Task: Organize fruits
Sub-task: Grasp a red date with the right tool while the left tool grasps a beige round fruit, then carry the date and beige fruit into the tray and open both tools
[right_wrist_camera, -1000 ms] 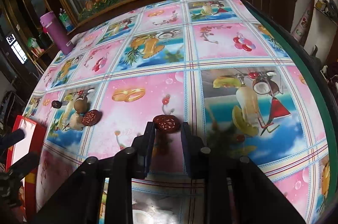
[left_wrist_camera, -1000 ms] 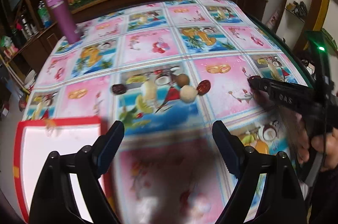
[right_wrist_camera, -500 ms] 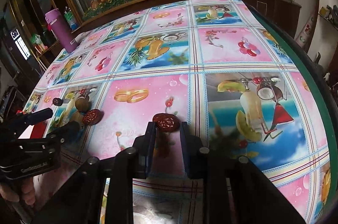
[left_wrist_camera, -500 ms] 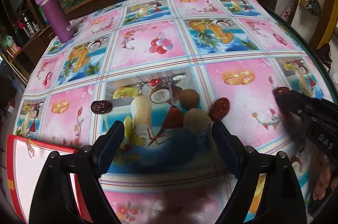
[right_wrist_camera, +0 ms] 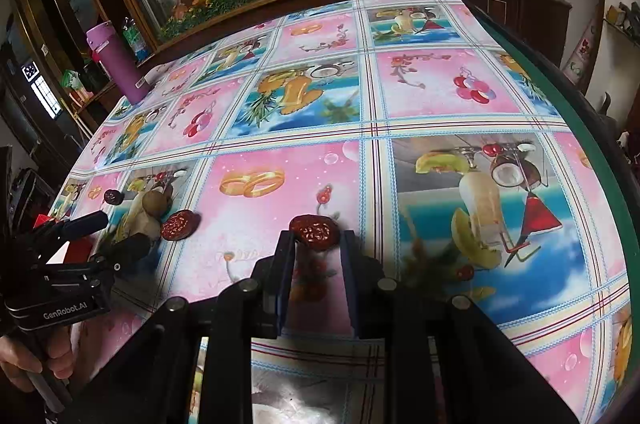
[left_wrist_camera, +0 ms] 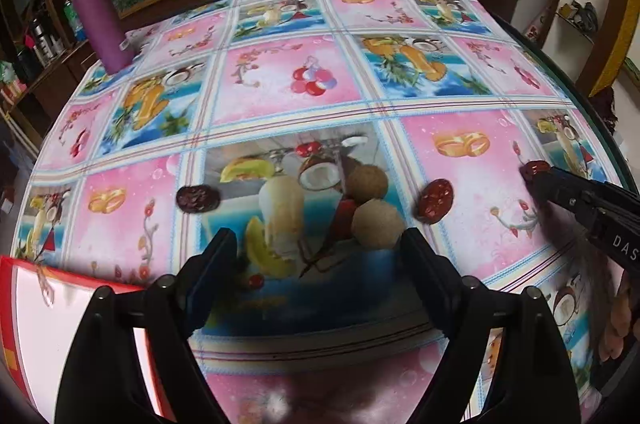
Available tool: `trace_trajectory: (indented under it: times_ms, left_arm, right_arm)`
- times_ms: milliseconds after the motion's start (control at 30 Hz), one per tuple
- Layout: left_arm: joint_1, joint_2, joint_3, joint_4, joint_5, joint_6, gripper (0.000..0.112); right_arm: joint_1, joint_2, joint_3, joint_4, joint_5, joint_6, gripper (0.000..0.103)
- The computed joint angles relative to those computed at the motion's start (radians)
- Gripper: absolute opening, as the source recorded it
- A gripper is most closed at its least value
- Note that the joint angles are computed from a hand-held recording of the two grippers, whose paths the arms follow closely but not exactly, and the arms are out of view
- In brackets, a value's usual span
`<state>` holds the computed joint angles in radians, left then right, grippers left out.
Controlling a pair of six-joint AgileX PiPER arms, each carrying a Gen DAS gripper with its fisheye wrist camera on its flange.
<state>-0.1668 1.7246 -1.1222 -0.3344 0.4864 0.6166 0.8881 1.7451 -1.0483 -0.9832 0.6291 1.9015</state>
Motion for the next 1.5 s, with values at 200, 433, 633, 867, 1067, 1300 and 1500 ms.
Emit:
trace_trajectory:
  times_ms: [200, 433, 633, 867, 1067, 1300, 1500]
  left_arm:
    - [-0.024, 0.029, -0.034, 0.011, 0.014, -0.041, 0.083]
    - [-0.017, 0.032, -0.033, -0.055, 0.034, 0.013, 0.044]
    - [-0.002, 0.018, -0.023, -0.103, 0.057, 0.051, 0.029]
    - [0.053, -0.073, 0.057, -0.192, 0.069, 0.147, 0.029]
    - [0.139, -0.225, 0.164, -0.285, 0.134, 0.277, 0.029]
    - [0.243, -0.363, 0.249, -0.387, 0.238, 0.427, 0.029]
    - [0.306, -0.413, 0.261, -0.45, 0.317, 0.499, 0.029]
  right_arm:
    - [-0.002, -0.001, 0.003, -0.006, -0.005, 0.007, 0.023]
    - [-0.008, 0.008, -0.003, -0.021, -0.007, 0.01, 0.023]
    - [-0.007, 0.008, 0.001, -0.036, -0.011, 0.019, 0.018]
    - [0.005, -0.01, 0.026, -0.086, -0.013, 0.077, 0.004]
    - [0.022, -0.037, 0.043, -0.157, -0.011, 0.144, 0.013]
    - [0.0, 0.007, -0.031, -0.069, -0.024, 0.038, 0.033]
    - [-0.031, 0.102, -0.193, 0.096, 0.064, -0.141, 0.033]
